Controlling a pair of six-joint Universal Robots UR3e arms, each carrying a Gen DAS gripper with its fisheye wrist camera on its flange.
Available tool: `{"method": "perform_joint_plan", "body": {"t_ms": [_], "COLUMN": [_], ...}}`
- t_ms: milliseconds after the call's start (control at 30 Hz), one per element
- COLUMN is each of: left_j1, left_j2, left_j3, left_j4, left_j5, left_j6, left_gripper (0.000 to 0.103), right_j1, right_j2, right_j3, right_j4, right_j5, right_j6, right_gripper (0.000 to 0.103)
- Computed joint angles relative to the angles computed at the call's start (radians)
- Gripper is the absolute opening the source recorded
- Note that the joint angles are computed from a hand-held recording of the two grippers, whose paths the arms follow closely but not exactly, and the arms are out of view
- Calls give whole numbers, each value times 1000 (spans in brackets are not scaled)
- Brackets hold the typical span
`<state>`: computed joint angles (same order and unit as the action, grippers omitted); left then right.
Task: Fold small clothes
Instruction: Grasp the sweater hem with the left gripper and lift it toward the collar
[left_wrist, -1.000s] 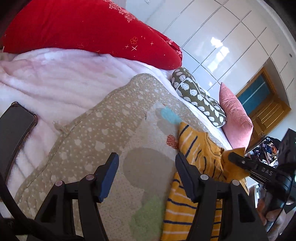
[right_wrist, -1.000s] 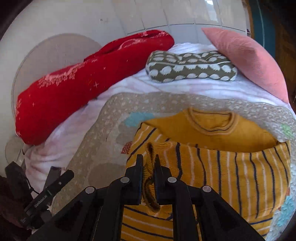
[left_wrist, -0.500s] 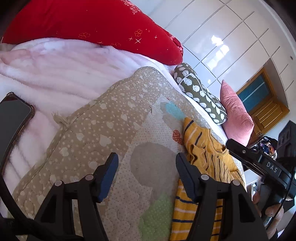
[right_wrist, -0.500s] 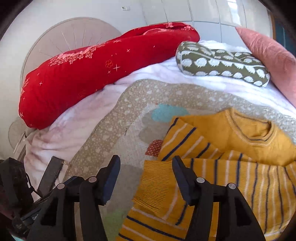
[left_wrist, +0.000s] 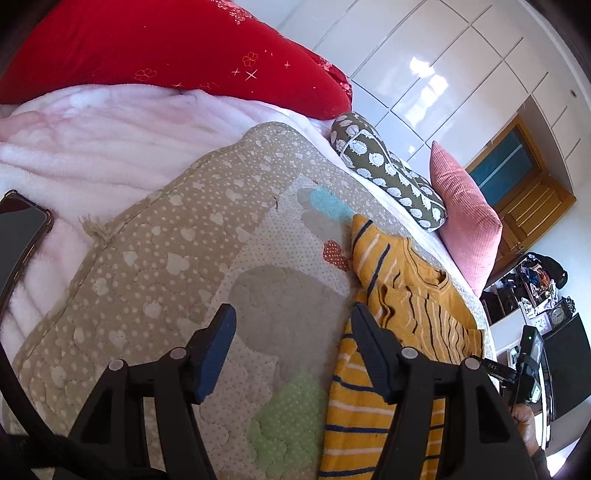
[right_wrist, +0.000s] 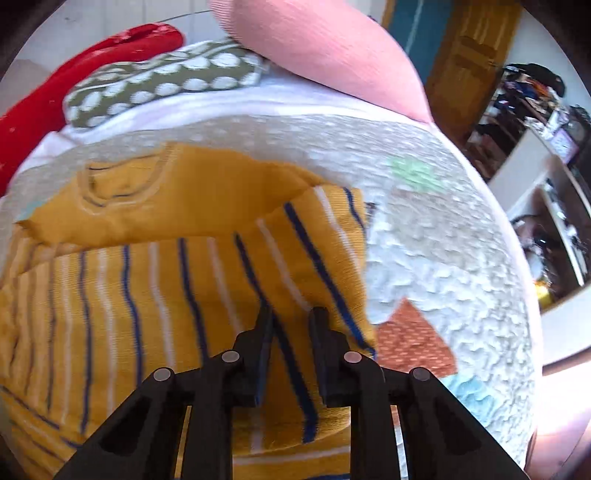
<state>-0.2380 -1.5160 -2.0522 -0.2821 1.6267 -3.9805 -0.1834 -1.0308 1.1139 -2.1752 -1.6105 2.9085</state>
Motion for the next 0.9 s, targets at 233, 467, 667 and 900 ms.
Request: {"method": "perform_joint_plan", "body": {"t_ms": [233,467,667,900], "left_j1": [-128,-154,-131,-189], "left_j2": [-172,-574,-624,-252], "left_j3": [349,932,1000,616], "left_j4": [-206,-556,-689,-615], "left_j5": [2,-85,-11,26], "left_j6": [28,126,52,51], "left_gripper": [64,66,57,59], "right_j1": [-72,-209,-290,-650], "right_j2": [-86,-281,-272,-614], "right_j3": [105,321,387,613], "right_j4": [-97,-90,-98,249], "right_j5": [73,415,412,730], "right_j6": [22,-106,-75,-343], "right_gripper": [56,56,57,58]}}
